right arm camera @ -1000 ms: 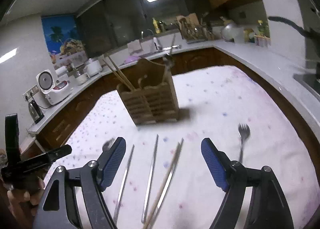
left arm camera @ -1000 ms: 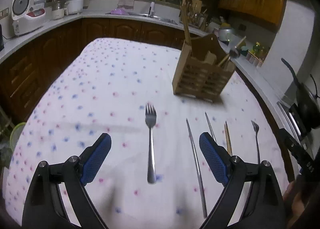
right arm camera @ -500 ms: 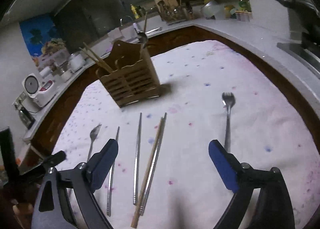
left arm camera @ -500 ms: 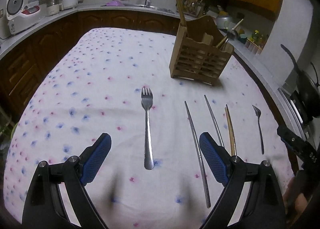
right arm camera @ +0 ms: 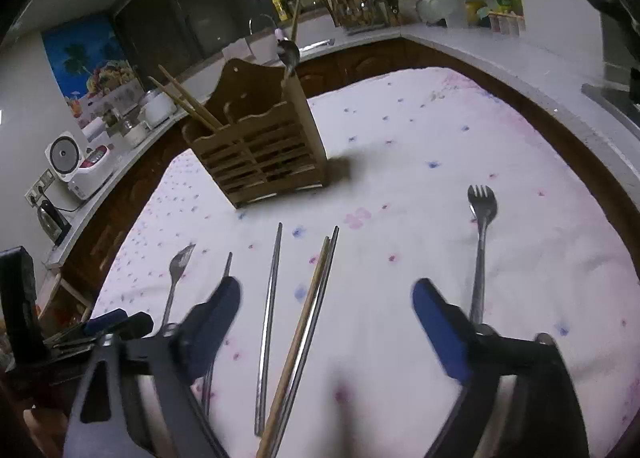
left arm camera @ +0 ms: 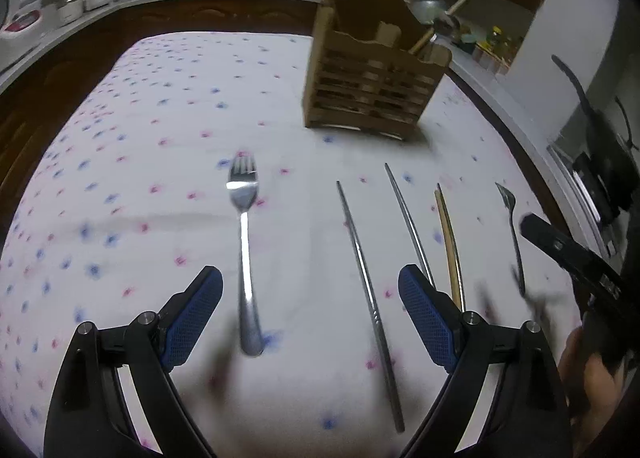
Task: Organize utensils
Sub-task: 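Grasp a metal chopstick with the left tool while the right tool grasps another metal chopstick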
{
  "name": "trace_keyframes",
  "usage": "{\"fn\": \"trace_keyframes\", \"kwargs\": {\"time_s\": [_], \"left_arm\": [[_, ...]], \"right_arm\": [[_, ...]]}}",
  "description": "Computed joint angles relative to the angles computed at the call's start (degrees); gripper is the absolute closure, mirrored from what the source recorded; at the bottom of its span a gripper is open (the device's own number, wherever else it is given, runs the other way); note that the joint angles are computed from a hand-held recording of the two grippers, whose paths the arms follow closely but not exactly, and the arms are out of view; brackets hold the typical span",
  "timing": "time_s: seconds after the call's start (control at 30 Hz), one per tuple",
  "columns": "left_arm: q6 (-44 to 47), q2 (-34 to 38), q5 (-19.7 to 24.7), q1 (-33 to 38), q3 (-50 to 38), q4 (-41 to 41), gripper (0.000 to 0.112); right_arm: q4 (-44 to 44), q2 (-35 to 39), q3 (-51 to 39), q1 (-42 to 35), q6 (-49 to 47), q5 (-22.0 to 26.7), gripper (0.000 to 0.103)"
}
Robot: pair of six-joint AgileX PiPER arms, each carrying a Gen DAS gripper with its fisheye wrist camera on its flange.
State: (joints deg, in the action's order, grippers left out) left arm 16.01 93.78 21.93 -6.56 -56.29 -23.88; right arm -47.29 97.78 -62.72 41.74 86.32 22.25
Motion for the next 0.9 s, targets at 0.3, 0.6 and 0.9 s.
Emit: {"fn": "trace_keyframes", "kwargs": {"time_s": [0.3, 0.6, 0.9], "left_arm": [[-2.37, 10.55, 6.36, -1.37, -12.06, 3.1, 0.043], [-4.08, 17.93, 10.94, -3.0, -20.85, 5.89, 0.064], [-10.47, 20.19, 9.55, -7.07, -23.93, 17.33, 0.104]], "right_arm": [[35.36, 12.05, -13.79, -8.52, -38.0, -0.15, 0.074], [40.61, 21.57, -26.45, -10.33, -47.31, 8.41, 0.089], [33.48, 24.8, -33.0, -8.09, -47.12, 15.99, 0.096]]}}
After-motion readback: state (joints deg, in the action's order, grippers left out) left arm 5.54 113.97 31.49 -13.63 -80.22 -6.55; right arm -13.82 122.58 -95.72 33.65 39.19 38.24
